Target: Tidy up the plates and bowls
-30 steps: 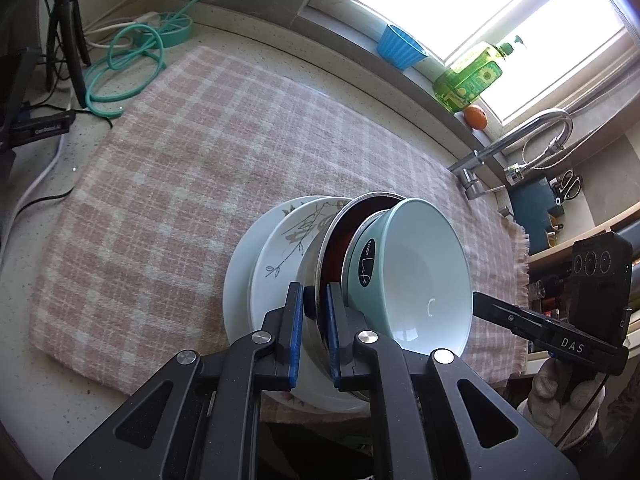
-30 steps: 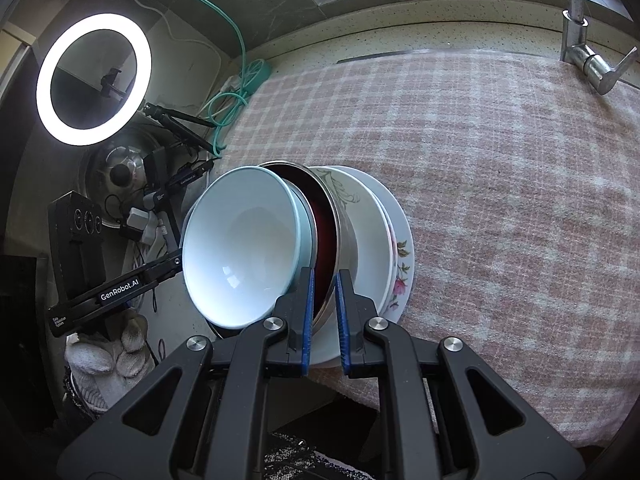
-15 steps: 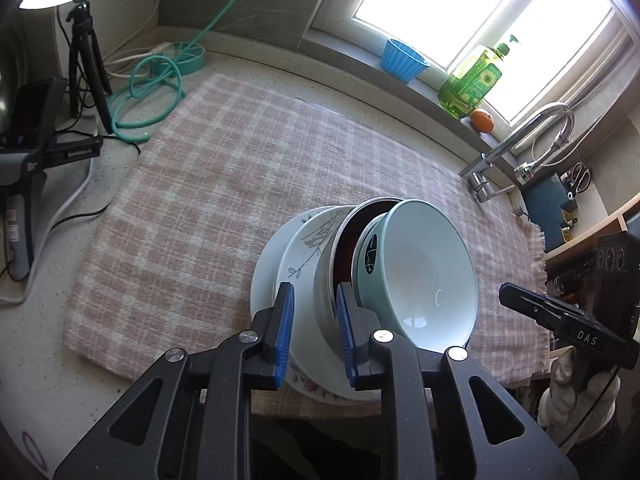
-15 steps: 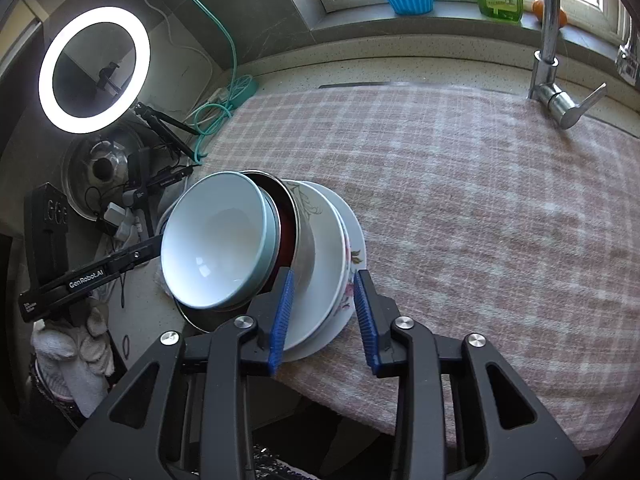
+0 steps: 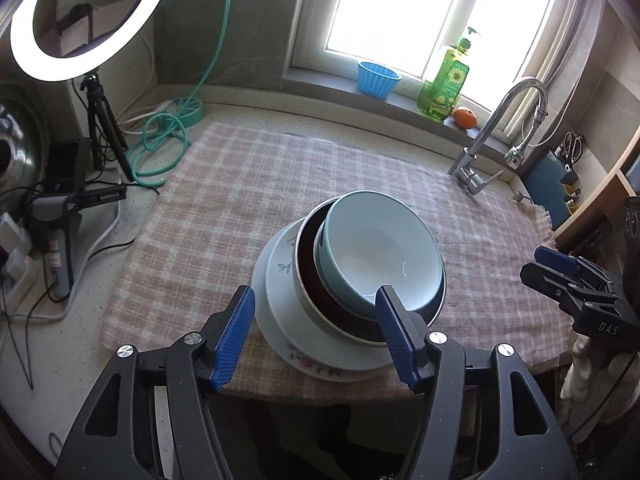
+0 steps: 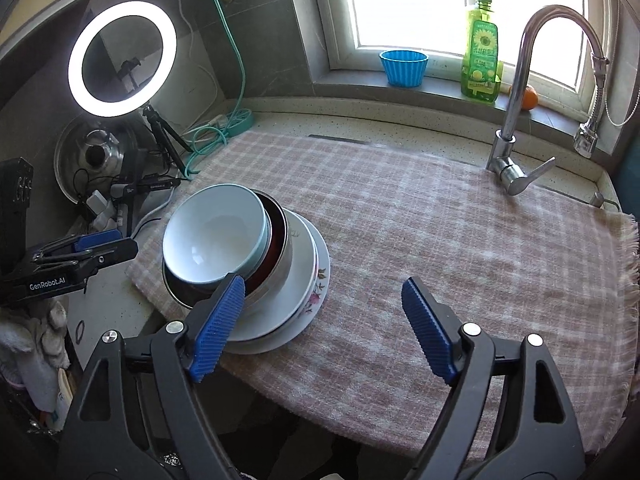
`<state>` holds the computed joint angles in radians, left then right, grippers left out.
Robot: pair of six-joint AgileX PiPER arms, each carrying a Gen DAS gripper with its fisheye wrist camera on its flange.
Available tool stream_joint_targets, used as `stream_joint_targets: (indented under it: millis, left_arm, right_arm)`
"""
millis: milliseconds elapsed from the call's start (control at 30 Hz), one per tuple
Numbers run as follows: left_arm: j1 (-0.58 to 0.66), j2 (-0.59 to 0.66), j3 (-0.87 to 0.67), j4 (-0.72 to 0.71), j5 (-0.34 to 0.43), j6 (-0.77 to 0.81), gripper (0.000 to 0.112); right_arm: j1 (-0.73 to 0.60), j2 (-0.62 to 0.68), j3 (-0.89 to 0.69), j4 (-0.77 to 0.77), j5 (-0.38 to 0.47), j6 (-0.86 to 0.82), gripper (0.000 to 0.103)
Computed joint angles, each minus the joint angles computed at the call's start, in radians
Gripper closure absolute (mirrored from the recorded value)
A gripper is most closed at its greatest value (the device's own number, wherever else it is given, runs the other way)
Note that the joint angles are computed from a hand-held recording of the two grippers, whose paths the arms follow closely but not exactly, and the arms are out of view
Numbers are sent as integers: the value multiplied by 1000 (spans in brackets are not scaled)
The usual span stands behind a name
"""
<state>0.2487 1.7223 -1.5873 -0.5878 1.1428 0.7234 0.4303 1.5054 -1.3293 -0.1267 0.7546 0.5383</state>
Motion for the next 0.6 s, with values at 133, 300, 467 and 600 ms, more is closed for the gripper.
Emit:
stream_joint_targets:
  millis: [133, 300, 467, 600]
  left_arm:
    - [16, -49, 40, -24, -2, 2, 42]
    - [-13, -103, 84, 47, -52, -24, 41]
    - [-20, -147, 127, 63, -89, -32, 41]
    - [-21, -156, 139, 54, -86, -32, 41]
  right_arm:
    - [32, -45, 33, -82, -1, 81, 12]
    - [41, -88, 63, -100, -6, 133, 7]
    - [52, -115, 91, -120, -23, 170, 5]
    - [57, -125, 106, -113, -36, 171, 5]
